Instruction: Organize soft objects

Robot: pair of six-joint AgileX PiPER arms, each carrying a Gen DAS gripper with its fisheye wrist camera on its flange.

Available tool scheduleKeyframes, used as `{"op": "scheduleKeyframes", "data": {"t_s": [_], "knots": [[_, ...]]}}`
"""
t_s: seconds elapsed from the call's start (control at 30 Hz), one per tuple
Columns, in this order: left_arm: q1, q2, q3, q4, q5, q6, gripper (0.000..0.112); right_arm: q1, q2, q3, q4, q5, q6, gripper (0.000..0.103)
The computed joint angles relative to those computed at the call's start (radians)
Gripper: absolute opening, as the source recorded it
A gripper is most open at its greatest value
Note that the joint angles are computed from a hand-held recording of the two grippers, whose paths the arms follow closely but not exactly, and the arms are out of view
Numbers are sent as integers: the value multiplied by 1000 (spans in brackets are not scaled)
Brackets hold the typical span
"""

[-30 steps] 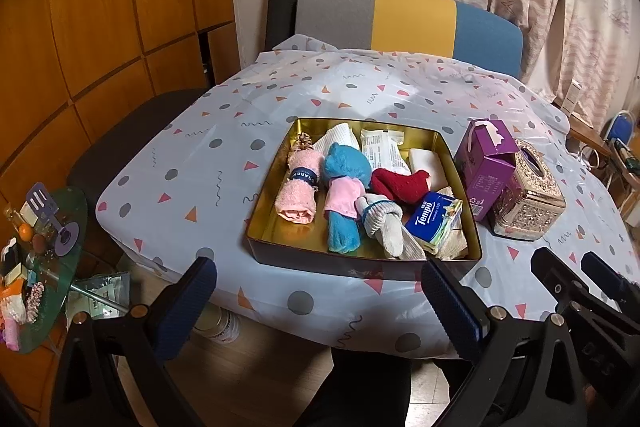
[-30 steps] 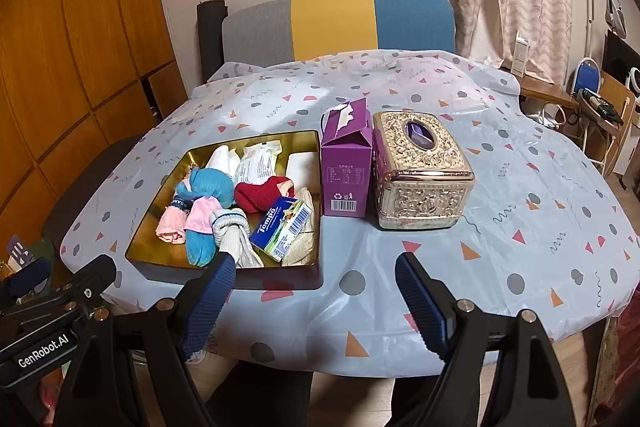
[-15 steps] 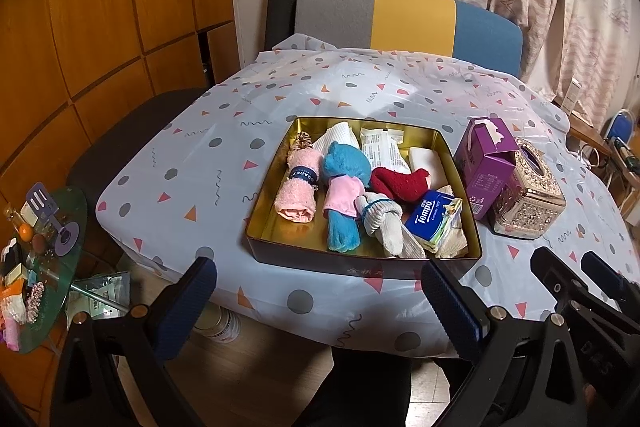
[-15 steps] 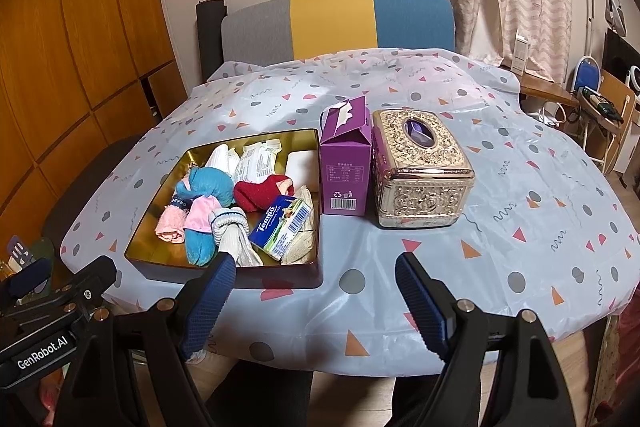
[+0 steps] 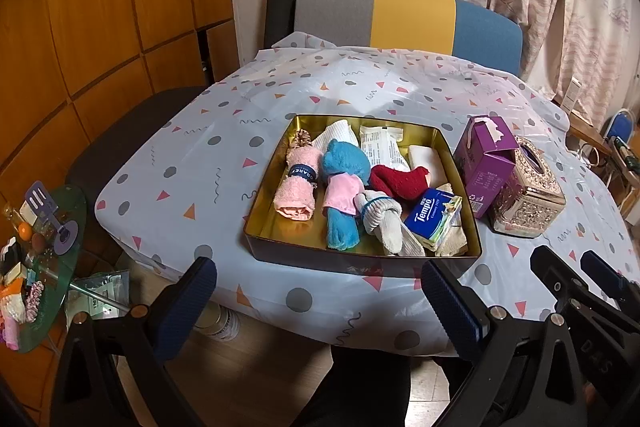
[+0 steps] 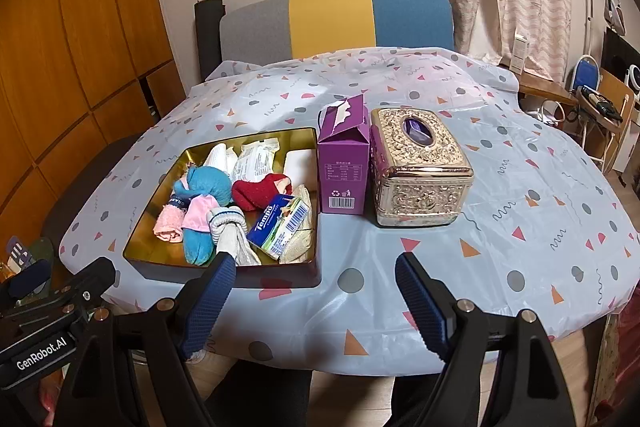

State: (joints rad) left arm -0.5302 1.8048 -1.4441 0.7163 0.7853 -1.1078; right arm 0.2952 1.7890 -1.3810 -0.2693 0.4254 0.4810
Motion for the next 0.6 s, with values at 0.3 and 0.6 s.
{"op": "scheduleKeyframes", "data": {"t_s": [0.3,0.6], "knots": [[9,4,-6,-43,-11,29,103,-1,3,-2,13,2,-14,84],[5,-3,9,-22,-32,-13,102,-5,8,-7,21,6,-17,84]]}}
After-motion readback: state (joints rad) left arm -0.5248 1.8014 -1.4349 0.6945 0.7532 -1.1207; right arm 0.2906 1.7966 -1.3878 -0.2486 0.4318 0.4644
